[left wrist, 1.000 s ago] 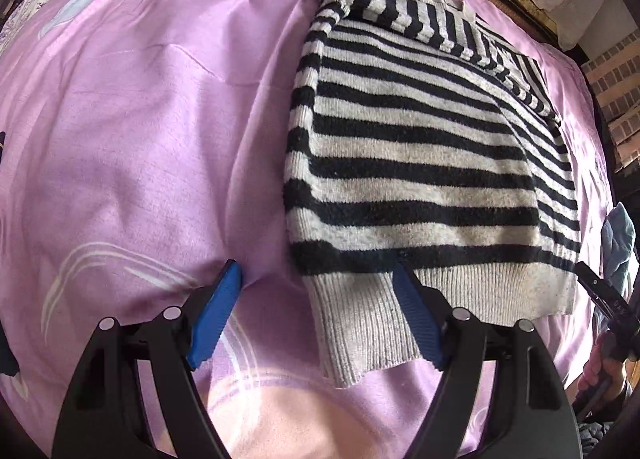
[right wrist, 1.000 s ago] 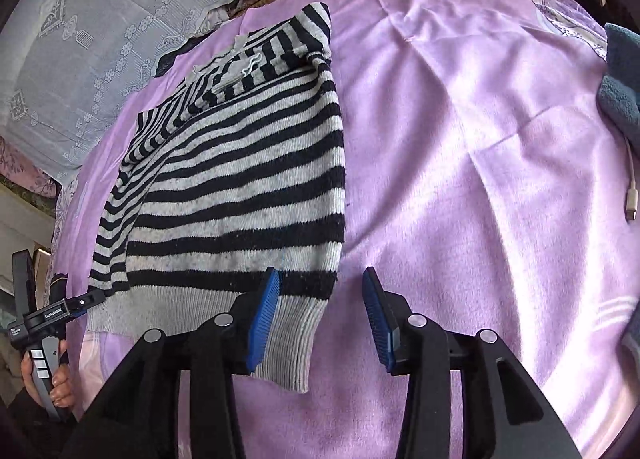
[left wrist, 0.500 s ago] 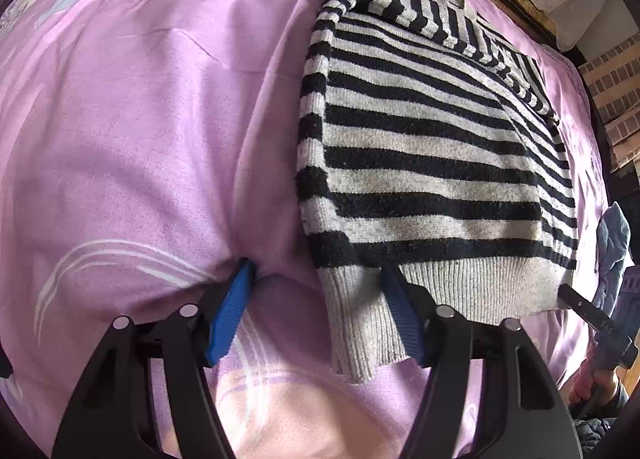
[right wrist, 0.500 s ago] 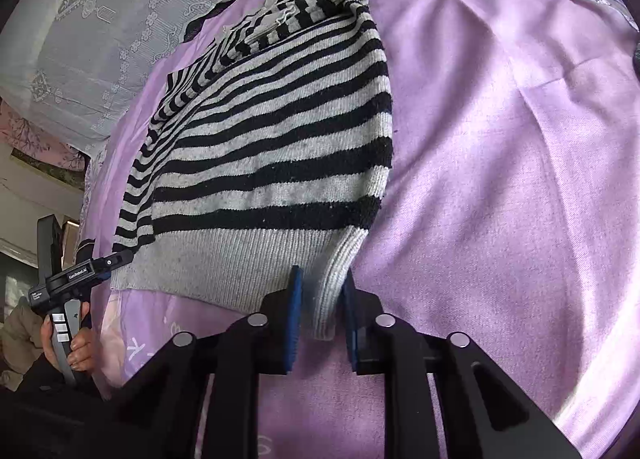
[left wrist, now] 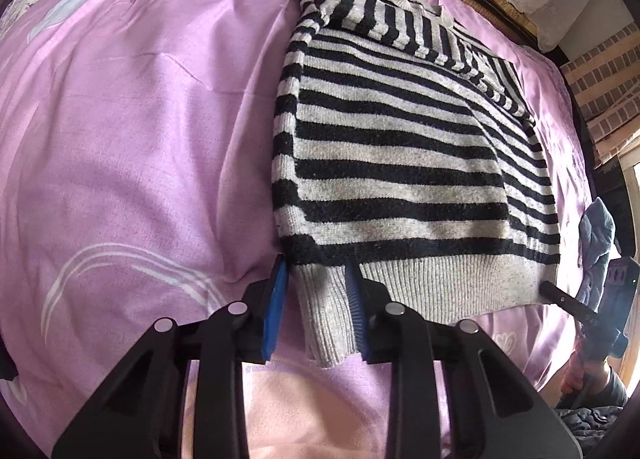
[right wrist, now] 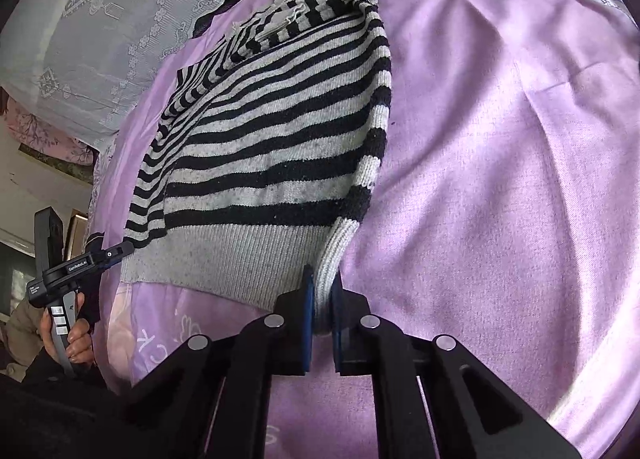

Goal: Fold small clothes

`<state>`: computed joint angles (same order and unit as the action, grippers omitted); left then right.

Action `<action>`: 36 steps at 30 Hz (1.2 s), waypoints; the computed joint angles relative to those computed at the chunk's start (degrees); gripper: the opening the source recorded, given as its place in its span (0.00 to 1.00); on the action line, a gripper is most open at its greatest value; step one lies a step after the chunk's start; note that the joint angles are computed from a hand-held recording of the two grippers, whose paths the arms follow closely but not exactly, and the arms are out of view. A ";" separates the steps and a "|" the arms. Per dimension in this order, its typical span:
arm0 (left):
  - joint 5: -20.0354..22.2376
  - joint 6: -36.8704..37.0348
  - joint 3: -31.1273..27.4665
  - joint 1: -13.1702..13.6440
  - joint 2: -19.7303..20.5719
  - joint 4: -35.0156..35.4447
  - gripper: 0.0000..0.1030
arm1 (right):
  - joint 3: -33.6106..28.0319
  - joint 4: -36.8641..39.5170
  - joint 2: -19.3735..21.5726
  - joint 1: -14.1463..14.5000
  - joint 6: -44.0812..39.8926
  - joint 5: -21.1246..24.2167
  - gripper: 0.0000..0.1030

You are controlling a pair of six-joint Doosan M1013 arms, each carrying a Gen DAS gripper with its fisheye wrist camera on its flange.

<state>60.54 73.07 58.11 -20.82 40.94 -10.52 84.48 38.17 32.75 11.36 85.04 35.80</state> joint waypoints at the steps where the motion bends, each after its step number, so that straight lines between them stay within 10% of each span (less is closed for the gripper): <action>1: 1.09 0.19 -0.36 0.10 0.50 -0.64 0.26 | -0.07 0.39 0.16 -0.11 -0.02 0.41 0.09; 21: 1.09 1.51 -6.37 2.53 2.14 -10.14 0.07 | -1.55 16.46 -1.30 -2.52 -11.81 -1.86 0.07; 36: 9.29 -2.78 -35.27 3.12 15.60 -5.53 0.08 | -15.22 18.29 5.19 -4.52 -11.70 -1.90 0.07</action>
